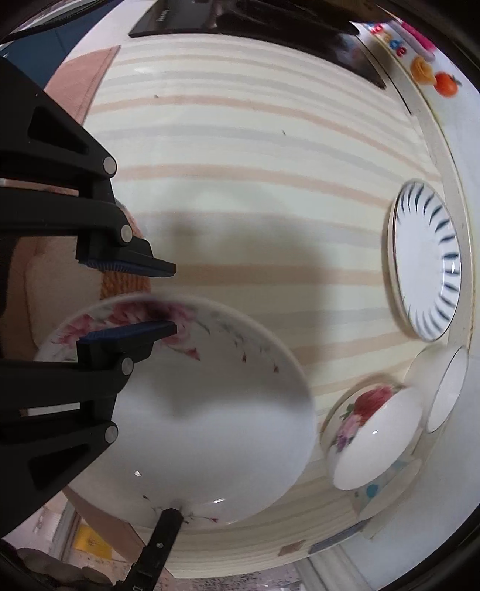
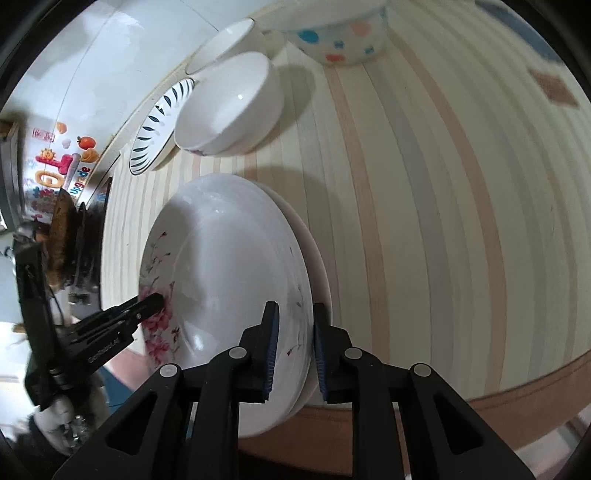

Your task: Organize plates and bowls

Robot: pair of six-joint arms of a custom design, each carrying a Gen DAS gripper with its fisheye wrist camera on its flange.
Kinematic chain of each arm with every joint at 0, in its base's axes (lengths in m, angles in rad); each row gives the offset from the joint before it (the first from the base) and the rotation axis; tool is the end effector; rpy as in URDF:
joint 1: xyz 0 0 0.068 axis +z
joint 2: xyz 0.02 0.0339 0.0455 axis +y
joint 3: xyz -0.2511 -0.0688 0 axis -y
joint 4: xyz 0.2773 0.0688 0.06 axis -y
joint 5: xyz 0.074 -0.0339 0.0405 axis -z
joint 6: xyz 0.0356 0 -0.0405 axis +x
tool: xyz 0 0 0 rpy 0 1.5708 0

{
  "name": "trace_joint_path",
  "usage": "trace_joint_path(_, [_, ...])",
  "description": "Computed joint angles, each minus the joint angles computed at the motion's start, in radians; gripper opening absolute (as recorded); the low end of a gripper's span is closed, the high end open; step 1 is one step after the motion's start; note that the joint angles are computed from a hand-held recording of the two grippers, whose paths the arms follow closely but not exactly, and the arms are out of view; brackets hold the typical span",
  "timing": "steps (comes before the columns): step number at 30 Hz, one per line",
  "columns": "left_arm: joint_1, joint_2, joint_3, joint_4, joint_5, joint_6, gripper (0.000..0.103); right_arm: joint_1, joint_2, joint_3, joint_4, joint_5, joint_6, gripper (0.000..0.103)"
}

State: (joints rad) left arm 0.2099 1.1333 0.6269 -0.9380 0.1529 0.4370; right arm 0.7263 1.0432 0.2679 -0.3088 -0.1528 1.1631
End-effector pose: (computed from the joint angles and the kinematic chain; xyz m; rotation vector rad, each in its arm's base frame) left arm 0.1957 0.0362 0.1506 0.3508 2.9487 -0.1559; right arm 0.1345 0.1267 0.0827 0.5732 2.8363 0.7118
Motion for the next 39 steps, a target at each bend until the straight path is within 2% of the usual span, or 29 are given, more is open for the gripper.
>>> trace_joint_path(3, [0.083, -0.005, 0.084, -0.087, 0.051, 0.031, 0.022, -0.043, -0.078, -0.041, -0.019, -0.072, -0.001, 0.021])
trace_joint_path(6, [0.138, 0.026, 0.203, -0.134, 0.097, 0.033, 0.023, -0.082, -0.171, -0.035, -0.123, -0.100, -0.009, 0.025])
trace_joint_path(8, [0.150, 0.103, 0.326, -0.151, 0.125, 0.017, 0.026, -0.120, -0.225, 0.005, -0.220, -0.105, 0.001, 0.025])
trace_joint_path(9, [0.152, 0.147, 0.385, -0.150, 0.132, 0.006, 0.031, -0.136, -0.249, 0.030, -0.246, -0.107, 0.004, 0.025])
trace_joint_path(11, [0.141, 0.282, 0.539, -0.129, 0.145, -0.030, 0.033, -0.167, -0.228, 0.092, -0.227, -0.125, -0.006, 0.025])
trace_joint_path(13, [0.131, 0.389, 0.645, -0.099, 0.138, -0.057, 0.033, -0.184, -0.092, 0.202, -0.148, -0.138, -0.032, 0.031])
trace_joint_path(16, [0.099, 0.621, 0.863, -0.082, 0.109, -0.105, 0.033, -0.195, 0.260, 0.475, -0.041, -0.143, -0.091, 0.035])
trace_joint_path(19, [0.086, 0.869, 1.118, -0.134, 0.105, -0.122, 0.033, -0.205, 0.572, 0.760, -0.067, -0.131, -0.134, 0.035])
trace_joint_path(21, [0.064, 1.023, 1.276, -0.163, 0.085, -0.124, 0.033, -0.226, 0.763, 0.956, -0.130, -0.138, -0.161, 0.035])
trace_joint_path(23, [0.042, 1.125, 1.377, -0.189, 0.070, -0.124, 0.033, -0.239, 0.954, 1.169, -0.229, -0.136, -0.198, 0.035])
trace_joint_path(24, [0.032, 1.140, 1.378, -0.186, 0.063, -0.126, 0.033, -0.242, 1.021, 1.252, -0.274, -0.119, -0.207, 0.035])
trace_joint_path(26, [0.013, 1.243, 1.473, -0.211, 0.046, -0.122, 0.033, -0.242, 1.163, 1.437, -0.389, -0.085, -0.252, 0.035])
trace_joint_path(29, [-0.012, 1.330, 1.545, -0.231, 0.024, -0.106, 0.033, -0.245, 1.310, 1.618, -0.517, -0.037, -0.282, 0.034])
trace_joint_path(32, [-0.028, 1.357, 1.548, -0.212, 0.024, -0.080, 0.032, -0.258, 1.373, 1.676, -0.566, -0.021, -0.289, 0.032])
trace_joint_path(35, [-0.034, 1.316, 1.467, -0.150, 0.064, -0.049, 0.021, -0.259, 1.402, 1.692, -0.568, -0.001, -0.290, 0.021])
trace_joint_path(36, [-0.041, 1.291, 1.427, -0.119, 0.048, -0.044, 0.021, -0.257, 1.405, 1.690, -0.567, 0.009, -0.290, 0.015])
trace_joint_path(39, [-0.043, 1.257, 1.374, -0.087, 0.043, -0.048, 0.021, -0.249, 1.401, 1.671, -0.551, 0.042, -0.294, 0.011])
